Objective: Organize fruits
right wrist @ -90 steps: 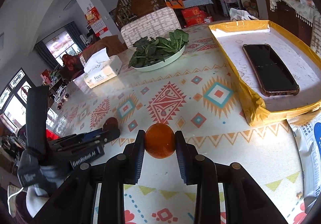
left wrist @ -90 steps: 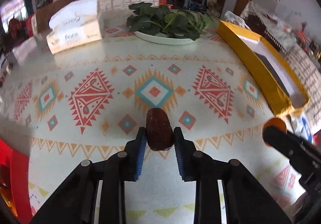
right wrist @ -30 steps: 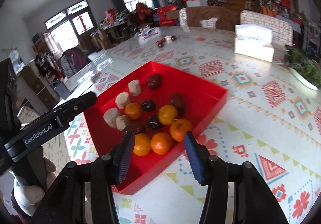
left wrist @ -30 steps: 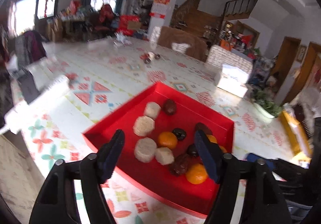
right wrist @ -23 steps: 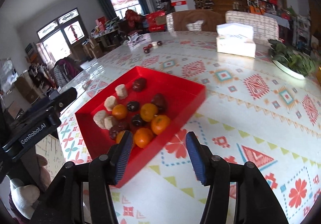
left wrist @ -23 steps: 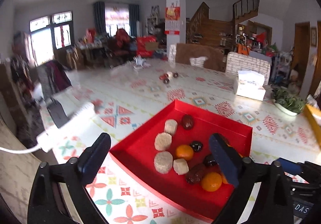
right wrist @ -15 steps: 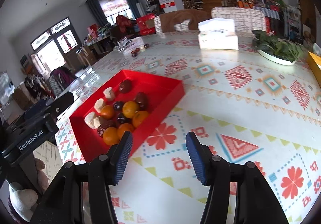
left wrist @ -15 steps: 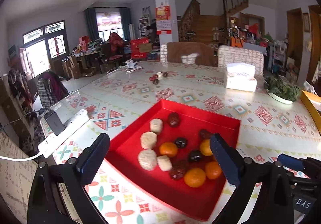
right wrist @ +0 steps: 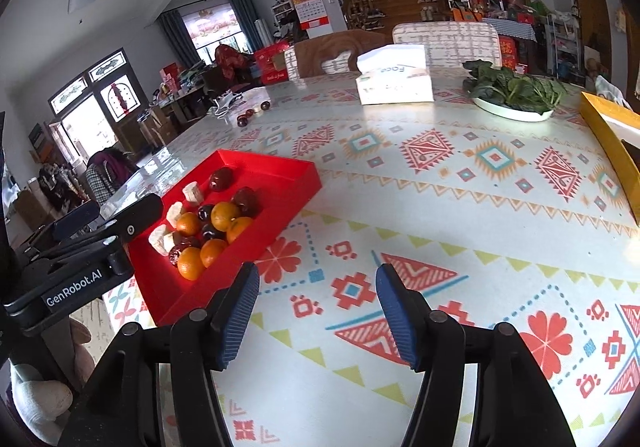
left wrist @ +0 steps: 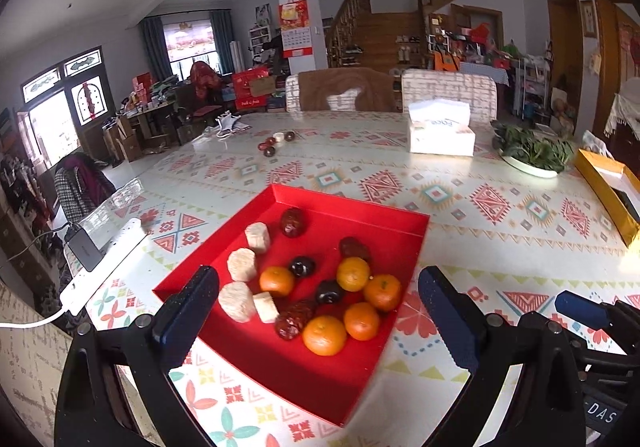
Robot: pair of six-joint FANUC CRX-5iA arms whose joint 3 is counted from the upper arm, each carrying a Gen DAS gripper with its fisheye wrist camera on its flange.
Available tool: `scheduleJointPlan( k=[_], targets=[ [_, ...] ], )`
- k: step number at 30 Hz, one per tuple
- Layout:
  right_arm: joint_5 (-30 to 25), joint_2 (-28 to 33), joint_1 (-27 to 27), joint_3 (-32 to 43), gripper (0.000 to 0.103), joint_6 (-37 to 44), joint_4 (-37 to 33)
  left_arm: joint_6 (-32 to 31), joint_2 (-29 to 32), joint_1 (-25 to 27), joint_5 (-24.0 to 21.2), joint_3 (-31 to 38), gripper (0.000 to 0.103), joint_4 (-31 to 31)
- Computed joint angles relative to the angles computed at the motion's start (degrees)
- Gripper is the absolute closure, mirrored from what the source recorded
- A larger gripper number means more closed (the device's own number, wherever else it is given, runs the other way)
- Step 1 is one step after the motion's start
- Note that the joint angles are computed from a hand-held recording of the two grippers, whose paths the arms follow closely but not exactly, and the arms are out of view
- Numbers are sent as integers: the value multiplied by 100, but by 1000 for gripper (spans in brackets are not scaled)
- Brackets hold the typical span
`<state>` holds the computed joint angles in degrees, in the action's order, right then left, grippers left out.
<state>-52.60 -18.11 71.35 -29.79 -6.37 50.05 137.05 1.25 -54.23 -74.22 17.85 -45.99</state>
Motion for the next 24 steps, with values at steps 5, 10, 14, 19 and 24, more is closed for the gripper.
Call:
scheduleJointPlan(
  k=[5, 10, 14, 19, 24],
  targets=[
    [-39, -103, 1, -107, 37, -129, -5, -101, 102, -34, -36, 85, 3, 65],
    [-89, -150, 1, -163, 37, -197, -13, -322, 117, 126, 74, 51, 3, 308],
    [-198, -192, 40, -202, 36, -232, 10, -204, 88, 343, -220, 101, 3, -35],
    [-59, -204, -52, -255, 36, -350, 22, -486, 186, 973, -392, 88, 3, 290],
    [-20, -122, -82, -189, 36, -227, -53, -1141, 559, 947, -330, 255, 3, 415]
  ],
)
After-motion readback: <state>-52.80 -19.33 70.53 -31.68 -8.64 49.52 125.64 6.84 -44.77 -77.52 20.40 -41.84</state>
